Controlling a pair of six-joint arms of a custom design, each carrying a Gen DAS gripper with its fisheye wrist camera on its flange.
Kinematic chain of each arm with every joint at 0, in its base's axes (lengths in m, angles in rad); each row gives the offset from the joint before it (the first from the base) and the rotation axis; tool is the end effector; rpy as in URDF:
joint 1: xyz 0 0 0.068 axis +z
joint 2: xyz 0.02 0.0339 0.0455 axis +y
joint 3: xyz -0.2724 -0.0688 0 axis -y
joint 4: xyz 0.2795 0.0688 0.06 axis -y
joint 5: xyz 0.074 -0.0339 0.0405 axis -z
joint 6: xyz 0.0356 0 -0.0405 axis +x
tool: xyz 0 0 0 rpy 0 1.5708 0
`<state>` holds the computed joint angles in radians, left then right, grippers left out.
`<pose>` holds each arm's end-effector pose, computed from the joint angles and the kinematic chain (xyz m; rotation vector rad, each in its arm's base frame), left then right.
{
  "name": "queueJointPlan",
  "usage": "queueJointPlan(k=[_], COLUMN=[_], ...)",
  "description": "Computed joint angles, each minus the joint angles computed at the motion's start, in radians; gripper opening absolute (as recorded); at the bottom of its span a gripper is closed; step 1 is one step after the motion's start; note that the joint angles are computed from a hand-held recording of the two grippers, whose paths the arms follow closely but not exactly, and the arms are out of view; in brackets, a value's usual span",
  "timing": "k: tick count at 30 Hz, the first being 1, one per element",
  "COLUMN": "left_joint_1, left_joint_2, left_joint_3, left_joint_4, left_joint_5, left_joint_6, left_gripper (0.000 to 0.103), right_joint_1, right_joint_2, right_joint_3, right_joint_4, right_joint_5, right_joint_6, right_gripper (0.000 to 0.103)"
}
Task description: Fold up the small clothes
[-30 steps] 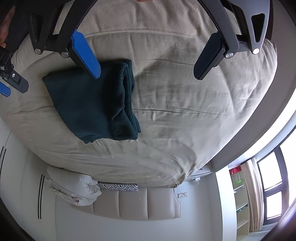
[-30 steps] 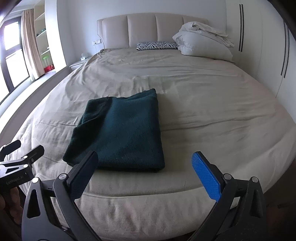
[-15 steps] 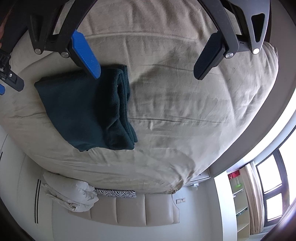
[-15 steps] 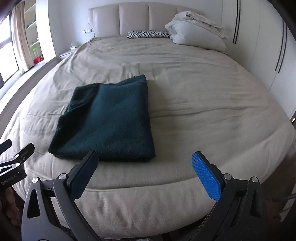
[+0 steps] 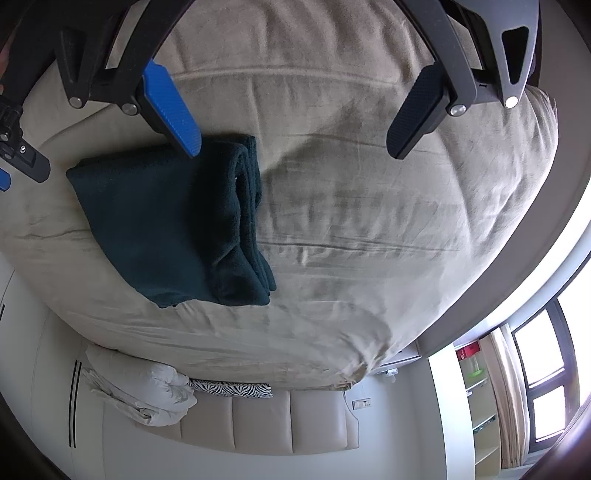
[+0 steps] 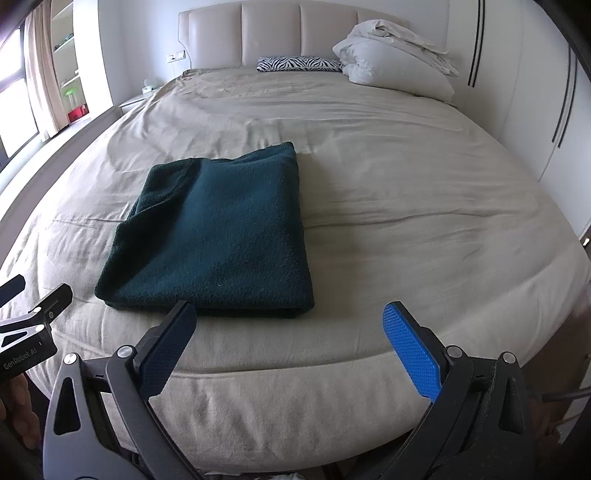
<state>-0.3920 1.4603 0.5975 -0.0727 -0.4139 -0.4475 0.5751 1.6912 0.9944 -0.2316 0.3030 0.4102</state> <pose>0.2647 -0.0940 0.1251 -0.2320 2.3927 0.1385 0.3165 0.1925 0.1641 -0.0774 2.4401 0.0557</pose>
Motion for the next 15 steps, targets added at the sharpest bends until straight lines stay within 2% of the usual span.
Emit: queueJointPlan(k=[15], left_joint_1=[-0.001], left_joint_2=[-0.001], left_joint_3=[0.001], left_joint_4=[-0.002], left_joint_5=[0.000], left_joint_6=[-0.002], left_gripper=[0.103], right_joint_1=[0.007], right_joint_2=[0.002], right_joint_3=[0.004], right_joint_4=[-0.006], right_joint_5=[0.002], right_joint_6=[0.007], right_gripper=[0.103])
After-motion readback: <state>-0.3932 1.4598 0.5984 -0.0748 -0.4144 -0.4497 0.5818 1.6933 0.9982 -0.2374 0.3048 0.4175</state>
